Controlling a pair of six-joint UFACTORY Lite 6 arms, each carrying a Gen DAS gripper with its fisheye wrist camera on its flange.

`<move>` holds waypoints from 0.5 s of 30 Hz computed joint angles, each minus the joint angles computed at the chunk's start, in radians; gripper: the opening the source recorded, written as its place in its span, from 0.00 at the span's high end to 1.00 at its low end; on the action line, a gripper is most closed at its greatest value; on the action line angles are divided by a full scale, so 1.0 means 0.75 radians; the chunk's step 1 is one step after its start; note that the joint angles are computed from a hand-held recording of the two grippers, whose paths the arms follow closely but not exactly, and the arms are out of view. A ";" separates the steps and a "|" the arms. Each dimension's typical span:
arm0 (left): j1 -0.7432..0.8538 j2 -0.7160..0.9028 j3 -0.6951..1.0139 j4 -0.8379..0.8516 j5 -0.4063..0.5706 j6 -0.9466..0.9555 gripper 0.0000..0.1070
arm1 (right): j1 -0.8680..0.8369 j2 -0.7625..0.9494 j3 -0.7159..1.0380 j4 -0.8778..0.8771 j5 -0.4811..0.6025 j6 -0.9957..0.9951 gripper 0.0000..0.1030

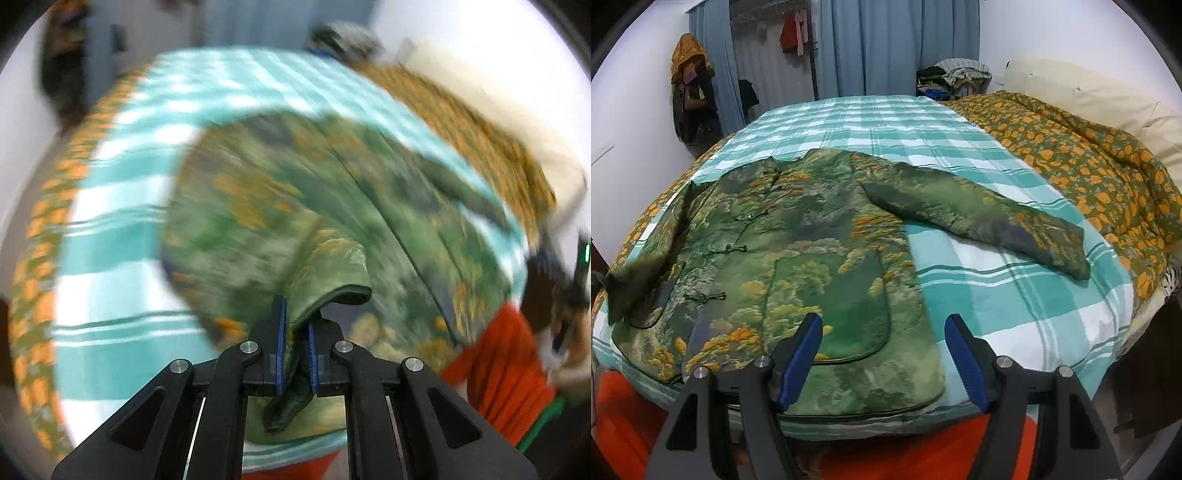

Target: Fold large clothes

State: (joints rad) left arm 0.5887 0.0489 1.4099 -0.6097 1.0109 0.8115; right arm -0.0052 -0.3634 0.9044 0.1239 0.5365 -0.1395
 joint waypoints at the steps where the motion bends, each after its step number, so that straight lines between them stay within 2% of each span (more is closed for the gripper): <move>1: 0.090 0.040 0.073 -0.023 0.019 0.004 0.92 | 0.006 0.004 0.004 0.005 -0.001 -0.001 0.32; 6: 0.463 0.298 0.375 -0.019 0.032 -0.078 0.92 | 0.069 0.042 0.025 -0.042 -0.021 0.066 0.32; 13: 0.719 0.601 0.619 0.137 -0.103 -0.323 0.90 | 0.124 0.070 0.023 -0.099 -0.026 0.124 0.32; 15: 0.777 0.639 0.620 0.158 -0.132 -0.379 0.89 | 0.118 0.066 0.028 -0.115 -0.021 0.130 0.32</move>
